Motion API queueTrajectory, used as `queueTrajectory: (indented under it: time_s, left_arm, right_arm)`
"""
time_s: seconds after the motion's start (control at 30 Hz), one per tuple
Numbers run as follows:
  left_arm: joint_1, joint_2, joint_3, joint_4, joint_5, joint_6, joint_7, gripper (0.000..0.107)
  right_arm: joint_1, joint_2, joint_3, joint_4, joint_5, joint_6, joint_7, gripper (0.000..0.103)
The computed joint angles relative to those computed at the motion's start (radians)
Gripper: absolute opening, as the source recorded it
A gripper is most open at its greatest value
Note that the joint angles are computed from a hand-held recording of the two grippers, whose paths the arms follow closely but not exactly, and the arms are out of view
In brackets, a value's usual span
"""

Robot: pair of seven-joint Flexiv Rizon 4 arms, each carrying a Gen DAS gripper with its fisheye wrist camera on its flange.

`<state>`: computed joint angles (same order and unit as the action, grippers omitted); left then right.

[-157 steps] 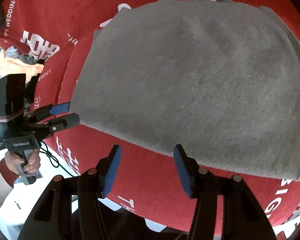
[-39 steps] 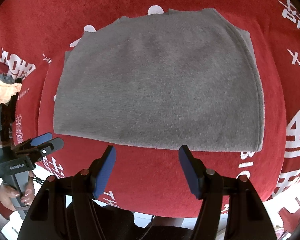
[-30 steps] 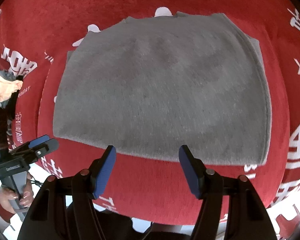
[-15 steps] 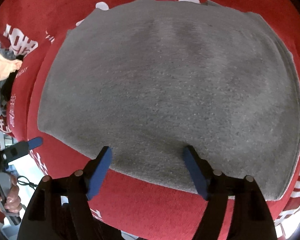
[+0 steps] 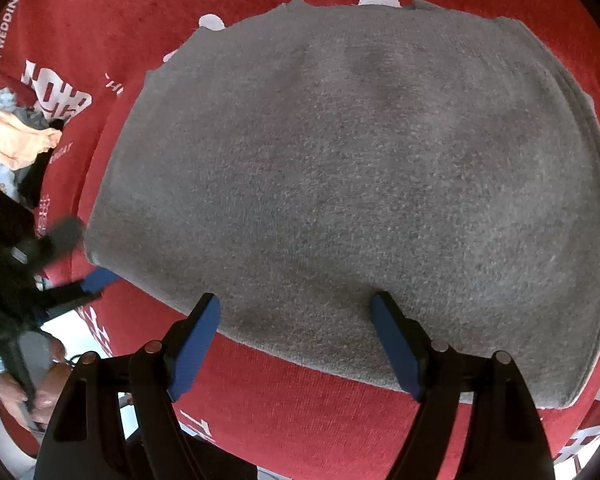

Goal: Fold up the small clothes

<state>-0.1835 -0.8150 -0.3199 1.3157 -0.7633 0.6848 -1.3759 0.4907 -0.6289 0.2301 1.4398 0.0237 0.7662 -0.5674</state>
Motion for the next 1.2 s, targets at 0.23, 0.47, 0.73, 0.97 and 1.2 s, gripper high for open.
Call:
queueTrajectory:
  time_s: [0.23, 0.47, 0.73, 0.97, 1.2]
  left_arm:
    - [-0.023, -0.036, 0.036, -0.037, 0.068, 0.002, -0.079, 0.103]
    - [-0.028, 0.059, 0.084, 0.077, 0.114, 0.064, -0.189, 0.103]
    - [0.022, 0.024, 0.02, 0.064, 0.06, 0.073, -0.137, 0.103]
    - [-0.04, -0.06, 0.029, -0.063, 0.089, 0.083, -0.173, 0.103]
    - [-0.149, -0.084, 0.196, -0.246, 0.397, -0.039, -0.303, 0.028]
  right_arm:
    - [-0.006, 0.005, 0.005, 0.01, 0.01, 0.009, -0.019, 0.081]
    - [-0.011, 0.006, 0.008, 0.013, 0.018, 0.019, -0.025, 0.081]
    - [-0.007, 0.008, 0.005, 0.019, 0.013, 0.025, -0.032, 0.083]
    - [-0.023, 0.027, 0.014, 0.073, 0.052, 0.126, -0.01, 0.083]
    - [-0.053, 0.04, 0.035, 0.06, 0.081, 0.104, -0.019, 0.083]
